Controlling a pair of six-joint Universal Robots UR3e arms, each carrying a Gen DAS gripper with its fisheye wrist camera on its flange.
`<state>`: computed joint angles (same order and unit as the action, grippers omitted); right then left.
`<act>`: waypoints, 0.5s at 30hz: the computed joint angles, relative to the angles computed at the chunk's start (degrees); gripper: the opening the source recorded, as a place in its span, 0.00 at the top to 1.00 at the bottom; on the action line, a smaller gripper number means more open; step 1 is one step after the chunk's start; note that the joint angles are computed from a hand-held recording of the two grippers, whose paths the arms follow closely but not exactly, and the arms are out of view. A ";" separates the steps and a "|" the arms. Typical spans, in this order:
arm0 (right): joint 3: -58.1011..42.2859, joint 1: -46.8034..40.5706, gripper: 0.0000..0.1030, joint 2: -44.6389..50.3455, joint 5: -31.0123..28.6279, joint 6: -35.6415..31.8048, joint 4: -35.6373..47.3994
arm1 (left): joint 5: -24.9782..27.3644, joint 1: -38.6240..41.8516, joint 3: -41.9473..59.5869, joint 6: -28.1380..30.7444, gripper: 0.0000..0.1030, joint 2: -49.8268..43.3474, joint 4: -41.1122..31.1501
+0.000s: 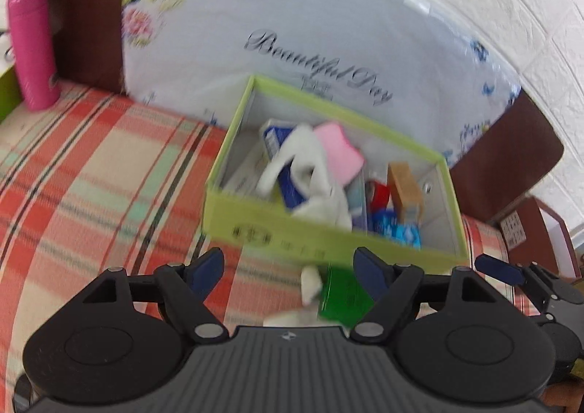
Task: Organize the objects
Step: 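Carry the glove and gold box into the lime-green box and release both, then move the left gripper to the clear plastic tube while the right approaches the tan box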
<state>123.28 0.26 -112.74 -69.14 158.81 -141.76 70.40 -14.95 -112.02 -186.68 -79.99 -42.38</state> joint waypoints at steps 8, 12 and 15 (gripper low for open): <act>8.12 -9.14 0.07 -28.31 3.60 -6.64 32.34 | 0.11 3.07 -10.40 0.14 0.22 17.31 -13.83; 7.80 -12.63 0.07 -39.23 5.59 -8.83 47.55 | -0.17 2.88 -12.41 1.88 0.22 22.94 -19.10; 6.41 -13.45 0.07 -42.98 6.49 -11.06 53.52 | -0.21 2.42 -13.67 4.30 0.22 26.94 -22.83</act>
<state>129.68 -13.20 -155.72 -62.65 147.75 -88.24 70.19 -12.52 -125.69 -182.38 -53.05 -65.21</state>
